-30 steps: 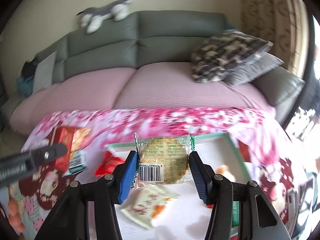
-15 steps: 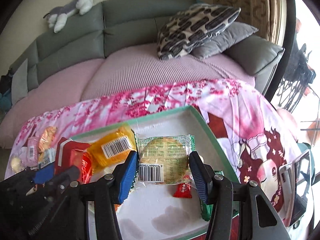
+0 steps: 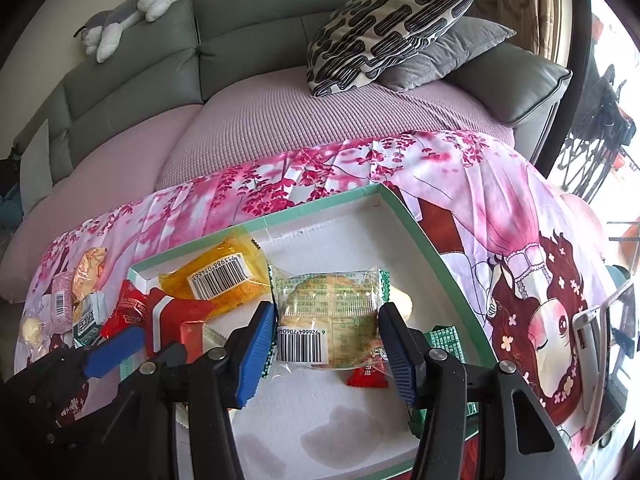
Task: Organize snacks
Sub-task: 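Carry the red box and the green-and-white packet over the white tray, then open the left tool to drop the red box while the right tool releases the packet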
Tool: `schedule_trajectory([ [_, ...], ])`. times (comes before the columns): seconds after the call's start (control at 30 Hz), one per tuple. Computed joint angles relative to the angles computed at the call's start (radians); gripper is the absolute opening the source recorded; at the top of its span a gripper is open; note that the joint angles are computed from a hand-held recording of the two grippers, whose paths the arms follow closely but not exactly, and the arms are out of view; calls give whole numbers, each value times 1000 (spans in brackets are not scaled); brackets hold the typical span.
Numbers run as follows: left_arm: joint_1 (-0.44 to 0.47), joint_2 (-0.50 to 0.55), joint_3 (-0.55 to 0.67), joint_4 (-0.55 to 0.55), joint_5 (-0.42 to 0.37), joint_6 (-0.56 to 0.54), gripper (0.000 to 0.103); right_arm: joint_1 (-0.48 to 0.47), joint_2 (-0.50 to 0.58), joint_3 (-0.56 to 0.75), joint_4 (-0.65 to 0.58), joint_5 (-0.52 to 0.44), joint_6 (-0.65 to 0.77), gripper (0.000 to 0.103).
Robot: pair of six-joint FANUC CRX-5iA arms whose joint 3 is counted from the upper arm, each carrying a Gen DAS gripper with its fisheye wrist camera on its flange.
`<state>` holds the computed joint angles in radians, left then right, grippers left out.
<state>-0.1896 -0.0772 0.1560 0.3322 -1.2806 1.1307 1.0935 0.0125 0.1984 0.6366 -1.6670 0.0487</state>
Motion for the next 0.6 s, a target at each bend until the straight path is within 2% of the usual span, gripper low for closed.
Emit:
schedule_trajectory([
  [0.07, 4, 6, 10, -3, -11, 9, 56, -1, 0, 2, -3, -1, -6, 59],
  [0.3, 28, 13, 33, 3, -38, 41, 61, -6, -1, 7, -21, -1, -23, 61],
  [0.47, 50, 10, 48, 1, -46, 68, 67, -1, 5, 16, -5, -2, -22, 73],
  [0.6, 74, 6, 60, -17, -42, 115, 72, -1, 12, 27, -2, -10, -14, 78],
])
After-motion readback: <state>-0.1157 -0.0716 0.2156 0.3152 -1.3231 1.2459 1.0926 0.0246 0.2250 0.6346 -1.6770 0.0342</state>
